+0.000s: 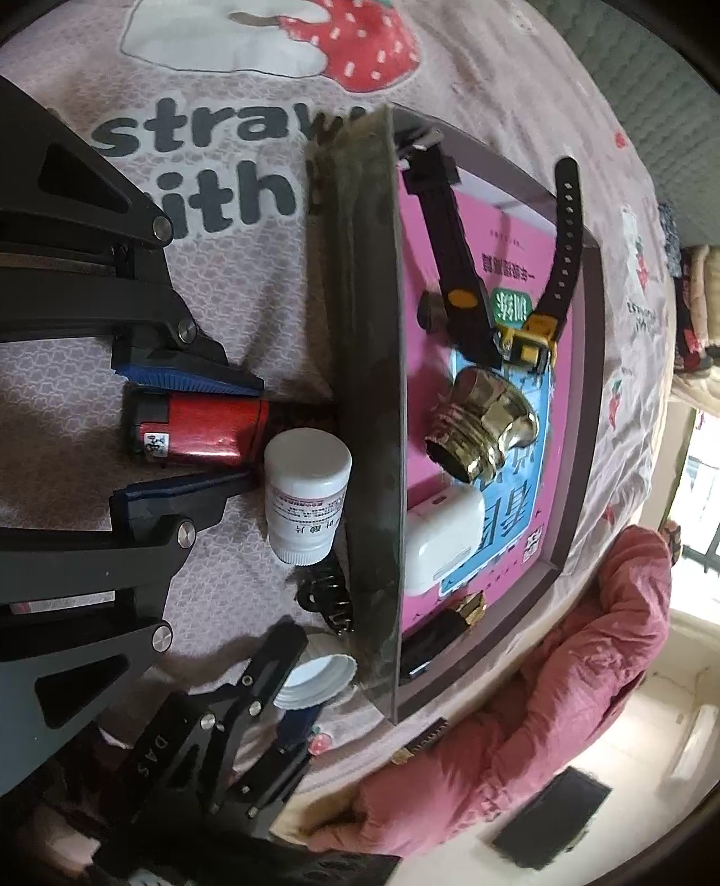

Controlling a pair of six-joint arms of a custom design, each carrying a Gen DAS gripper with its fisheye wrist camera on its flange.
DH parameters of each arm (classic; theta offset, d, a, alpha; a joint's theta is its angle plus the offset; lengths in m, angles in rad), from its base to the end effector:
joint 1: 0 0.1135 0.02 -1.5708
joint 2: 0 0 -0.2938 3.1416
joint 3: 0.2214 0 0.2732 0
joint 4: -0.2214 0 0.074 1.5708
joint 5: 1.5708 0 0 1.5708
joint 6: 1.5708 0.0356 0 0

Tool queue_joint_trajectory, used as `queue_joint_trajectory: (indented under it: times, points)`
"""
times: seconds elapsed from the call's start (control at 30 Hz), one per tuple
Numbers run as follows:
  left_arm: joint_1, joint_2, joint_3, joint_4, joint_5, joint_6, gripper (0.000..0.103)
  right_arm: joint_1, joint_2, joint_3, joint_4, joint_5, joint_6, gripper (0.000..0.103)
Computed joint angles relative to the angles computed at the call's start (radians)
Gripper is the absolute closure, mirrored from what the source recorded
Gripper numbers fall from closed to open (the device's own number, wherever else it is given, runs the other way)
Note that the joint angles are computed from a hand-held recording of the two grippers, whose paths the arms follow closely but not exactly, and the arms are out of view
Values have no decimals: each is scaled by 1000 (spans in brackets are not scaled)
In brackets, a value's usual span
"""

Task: Organize rigid objects
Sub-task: 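Grasp the red lighter with the left tool while the right tool grasps the white bottle cap, then lift the red lighter with the left tool while the right tool lifts the white cap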

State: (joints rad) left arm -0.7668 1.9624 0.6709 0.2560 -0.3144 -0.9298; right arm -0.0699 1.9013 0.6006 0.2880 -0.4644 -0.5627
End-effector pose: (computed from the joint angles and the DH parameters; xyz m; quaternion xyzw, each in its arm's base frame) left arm 0.2369 -0.2129 0.0526 -0.1188 0.9460 -0.0961 0.2860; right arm 0.3007 -0.0051 0.0608 -0.2896 0.8918 0.1269 0.3236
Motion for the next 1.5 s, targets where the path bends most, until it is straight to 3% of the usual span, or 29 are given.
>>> queue_joint_trajectory:
  times: [0.23,0.87,1.5]
  points:
    - [-26,1,46,-102,-46,11,81,-7,-21,-13,-9,-12,-11,54]
    - [-94,-102,-9,-206,-94,-117,80,-48,-102,-36,-70,-36,-22,54]
    - [-130,-202,-58,-255,-161,-172,80,-53,-168,-83,-80,-44,-54,54]
